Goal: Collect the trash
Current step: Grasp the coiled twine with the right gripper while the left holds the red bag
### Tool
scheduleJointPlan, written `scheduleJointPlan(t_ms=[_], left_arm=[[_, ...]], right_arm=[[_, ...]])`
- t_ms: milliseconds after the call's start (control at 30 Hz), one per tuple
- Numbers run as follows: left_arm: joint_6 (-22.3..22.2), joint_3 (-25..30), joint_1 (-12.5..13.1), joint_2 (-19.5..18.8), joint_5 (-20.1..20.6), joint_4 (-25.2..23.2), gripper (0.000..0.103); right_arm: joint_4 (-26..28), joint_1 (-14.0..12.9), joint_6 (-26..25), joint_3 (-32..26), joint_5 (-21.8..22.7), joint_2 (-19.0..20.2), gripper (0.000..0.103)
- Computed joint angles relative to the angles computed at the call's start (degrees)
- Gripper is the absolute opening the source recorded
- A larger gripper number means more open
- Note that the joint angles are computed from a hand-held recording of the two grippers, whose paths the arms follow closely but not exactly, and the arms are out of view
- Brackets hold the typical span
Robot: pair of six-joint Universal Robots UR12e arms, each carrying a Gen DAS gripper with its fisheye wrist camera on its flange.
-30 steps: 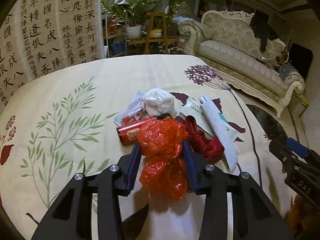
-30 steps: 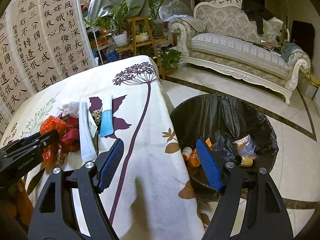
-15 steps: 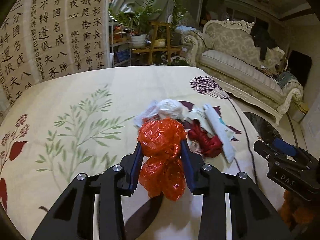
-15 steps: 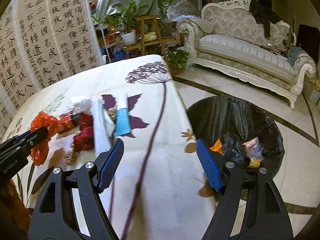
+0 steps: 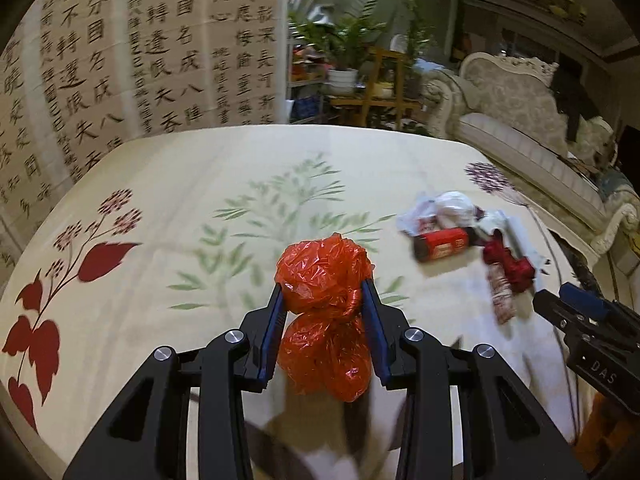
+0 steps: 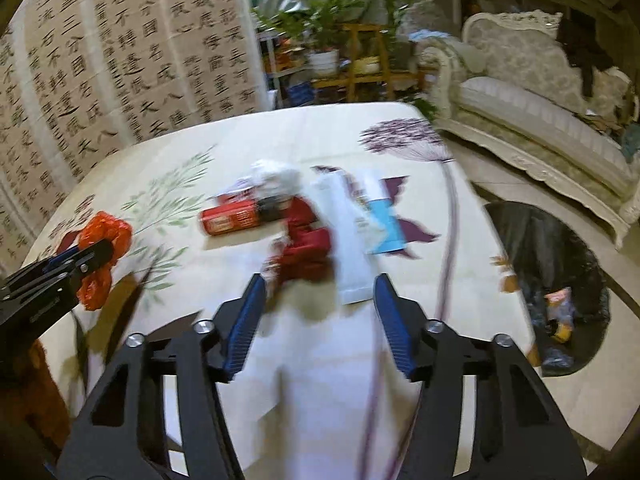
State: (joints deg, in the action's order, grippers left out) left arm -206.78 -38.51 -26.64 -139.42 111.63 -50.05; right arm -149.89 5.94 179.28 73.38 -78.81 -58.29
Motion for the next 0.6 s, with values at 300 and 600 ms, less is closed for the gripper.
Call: scheduleJointPlan(t_ms=[300,600], left_arm=[[-2.47,-5.33,0.96,2.73,-0.32,2.25,0.038],[-2.16,-5.84,1.51,2.82,-2.32,3.31,0.038]], right_arm=[[5.83,1.24,-1.08,-2.5,1.33,1.38,0.04],[8.13,1.65,0.1,-4.49,-0.09,2.52,0.022]])
